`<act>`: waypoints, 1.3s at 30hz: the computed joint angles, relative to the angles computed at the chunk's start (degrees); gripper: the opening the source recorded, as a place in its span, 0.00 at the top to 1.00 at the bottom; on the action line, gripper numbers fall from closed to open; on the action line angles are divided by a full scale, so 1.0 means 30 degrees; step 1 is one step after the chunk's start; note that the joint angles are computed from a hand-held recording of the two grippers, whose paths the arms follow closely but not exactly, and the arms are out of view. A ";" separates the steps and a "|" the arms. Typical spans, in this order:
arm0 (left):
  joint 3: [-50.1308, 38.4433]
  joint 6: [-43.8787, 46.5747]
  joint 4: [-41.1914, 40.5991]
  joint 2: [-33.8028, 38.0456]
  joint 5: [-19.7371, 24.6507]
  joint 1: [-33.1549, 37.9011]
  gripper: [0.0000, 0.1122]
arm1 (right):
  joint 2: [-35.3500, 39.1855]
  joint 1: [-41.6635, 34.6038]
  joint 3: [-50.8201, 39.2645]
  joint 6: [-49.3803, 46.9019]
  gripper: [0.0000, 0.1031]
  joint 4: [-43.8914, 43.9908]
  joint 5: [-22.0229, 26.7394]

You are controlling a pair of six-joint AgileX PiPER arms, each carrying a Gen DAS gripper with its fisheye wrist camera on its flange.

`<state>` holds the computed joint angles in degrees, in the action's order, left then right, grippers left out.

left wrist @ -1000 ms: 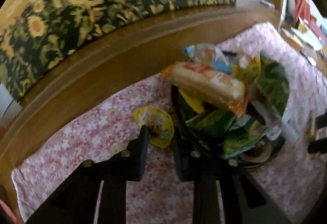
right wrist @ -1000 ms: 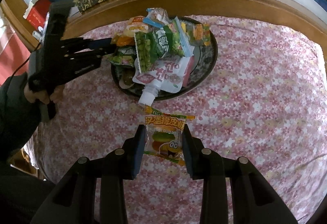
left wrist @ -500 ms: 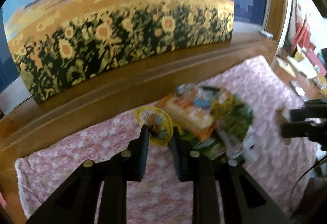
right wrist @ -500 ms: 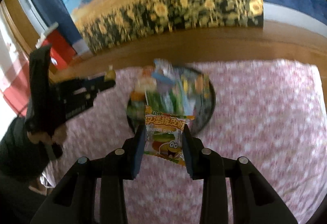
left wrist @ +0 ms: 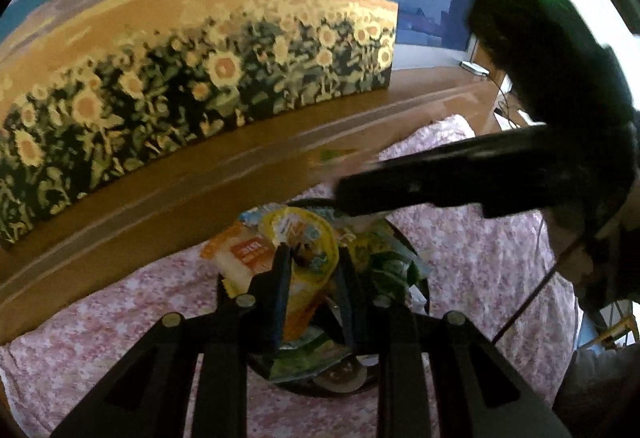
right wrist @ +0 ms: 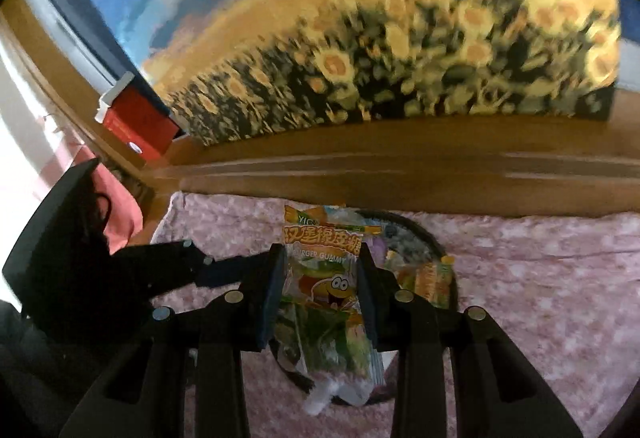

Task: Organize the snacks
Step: 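Carry the yellow candy onto the plate with the left gripper while the right gripper carries the cartoon packet there, then open both grippers over the plate and withdraw them from the snacks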

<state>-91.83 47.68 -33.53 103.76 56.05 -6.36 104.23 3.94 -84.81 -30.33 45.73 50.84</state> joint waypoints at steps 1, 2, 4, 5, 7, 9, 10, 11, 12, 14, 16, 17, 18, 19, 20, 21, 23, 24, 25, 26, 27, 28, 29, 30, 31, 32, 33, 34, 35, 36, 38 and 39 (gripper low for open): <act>-0.0053 -0.0163 0.0225 0.0071 -0.0063 -0.0129 0.79 | 0.0536 0.0117 -0.0450 0.0350 0.66 -0.0314 0.0151; -0.0012 -0.0304 0.0407 0.0037 -0.0163 -0.0171 0.79 | 0.0847 0.0169 -0.0640 0.0586 0.66 -0.0491 0.0184; -0.0166 -0.0638 0.0540 0.0144 -0.0179 -0.0164 0.79 | 0.1037 0.0087 -0.0427 0.0637 0.66 -0.0371 0.0030; -0.0275 -0.0724 0.0541 0.0202 -0.0106 -0.0104 0.79 | 0.1099 0.0037 -0.0233 0.0704 0.66 -0.0325 -0.0177; -0.0541 -0.1029 0.0716 0.0366 0.0089 -0.0057 0.79 | 0.1297 -0.0044 -0.0069 0.0761 0.66 -0.0349 -0.0225; -0.0726 -0.1212 0.1063 0.0489 0.0195 -0.0152 0.79 | 0.1514 -0.0006 -0.0162 0.0711 0.65 -0.0485 -0.0134; -0.0811 -0.1299 0.1218 0.0552 0.0237 -0.0204 0.79 | 0.1547 0.0120 -0.0203 0.0856 0.65 -0.0806 -0.0258; -0.0955 -0.1286 0.1194 0.0631 0.0338 -0.0197 0.79 | 0.1546 0.0258 -0.0205 0.1010 0.65 -0.1125 -0.0468; -0.1049 -0.1202 0.1076 0.0677 0.0470 -0.0163 0.79 | 0.1680 0.0287 -0.0373 0.1005 0.65 -0.1115 -0.0421; -0.1254 -0.1320 0.1255 0.0750 0.0527 -0.0238 0.79 | 0.1919 0.0202 -0.0535 0.0899 0.64 -0.0791 -0.0267; -0.1546 -0.1527 0.1449 0.0885 0.0654 -0.0288 0.73 | 0.2109 0.0092 -0.0665 0.0894 0.63 -0.0654 -0.0163; -0.1684 -0.1621 0.1473 0.0939 0.0698 -0.0290 0.66 | 0.2222 -0.0004 -0.0710 0.0761 0.63 -0.0372 -0.0027; -0.1772 -0.1691 0.1492 0.0962 0.0716 -0.0285 0.63 | 0.2318 -0.0084 -0.0837 0.0706 0.63 -0.0257 0.0098; -0.1825 -0.1751 0.1501 0.0958 0.0723 -0.0275 0.60 | 0.2299 -0.0173 -0.0794 0.0582 0.61 -0.0136 0.0159; -0.1919 -0.1774 0.1476 0.0970 0.0785 -0.0247 0.57 | 0.2269 -0.0212 -0.0743 0.0473 0.56 -0.0062 0.0161; -0.2027 -0.1830 0.1501 0.0986 0.0858 -0.0231 0.55 | 0.2259 -0.0259 -0.0715 0.0347 0.54 0.0045 0.0206; -0.2275 -0.2178 0.1811 0.1002 0.0939 -0.0265 0.44 | 0.2156 -0.0509 -0.0535 -0.0064 0.49 0.0410 0.0372; -0.2323 -0.2341 0.1924 0.0970 0.0939 -0.0274 0.42 | 0.2128 -0.0600 -0.0475 -0.0267 0.48 0.0633 0.0463; -0.2457 -0.2553 0.2059 0.0970 0.0994 -0.0263 0.38 | 0.2071 -0.0664 -0.0411 -0.0346 0.46 0.0691 0.0523; -0.2563 -0.2727 0.2154 0.0974 0.1030 -0.0249 0.36 | 0.2061 -0.0678 -0.0423 -0.0313 0.41 0.0638 0.0561; -0.2591 -0.2877 0.2248 0.0967 0.0983 -0.0248 0.35 | 0.2041 -0.0681 -0.0422 -0.0293 0.39 0.0589 0.0572; -0.2598 -0.3079 0.2374 0.0950 0.0921 -0.0254 0.32 | 0.1950 -0.0704 -0.0319 -0.0360 0.37 0.0606 0.0552; -0.2787 -0.3448 0.2608 0.1031 0.1062 -0.0244 0.29 | 0.1941 -0.0711 -0.0315 -0.0353 0.35 0.0570 0.0563; -0.2853 -0.3662 0.2707 0.1045 0.1111 -0.0214 0.28 | 0.1923 -0.0706 -0.0316 -0.0265 0.35 0.0443 0.0550; -0.2856 -0.3794 0.2757 0.1050 0.1080 -0.0194 0.28 | 0.1867 -0.0726 -0.0266 -0.0256 0.35 0.0400 0.0543; -0.2895 -0.4106 0.2998 0.1040 0.1045 -0.0189 0.28 | 0.1806 -0.0740 -0.0211 -0.0255 0.35 0.0382 0.0520; -0.2765 -0.4293 0.3166 0.0934 0.0872 -0.0198 0.28 | 0.1697 -0.0752 -0.0110 -0.0291 0.35 0.0408 0.0452; -0.2579 -0.4382 0.3210 0.0787 0.0643 -0.0170 0.28 | 0.1587 -0.0782 0.0025 -0.0399 0.35 0.0485 0.0406; -0.2485 -0.4347 0.3061 0.0686 0.0566 -0.0046 0.28 | 0.1461 -0.0796 0.0118 -0.0484 0.35 0.0514 0.0366; -0.2535 -0.4299 0.2906 0.0683 0.0678 0.0048 0.27 | 0.1340 -0.0788 0.0208 -0.0489 0.35 0.0471 0.0264; -0.2672 -0.4282 0.2754 0.0670 0.0893 0.0163 0.27 | 0.1045 -0.0860 0.0357 -0.0497 0.34 0.0387 0.0191; -0.2659 -0.4464 0.2879 0.0555 0.0845 0.0176 0.27 | 0.0894 -0.0869 0.0407 -0.0460 0.34 0.0320 0.0114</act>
<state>-99.80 34.29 -24.90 105.43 58.58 -5.83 106.92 1.33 -83.58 -31.71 46.69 51.18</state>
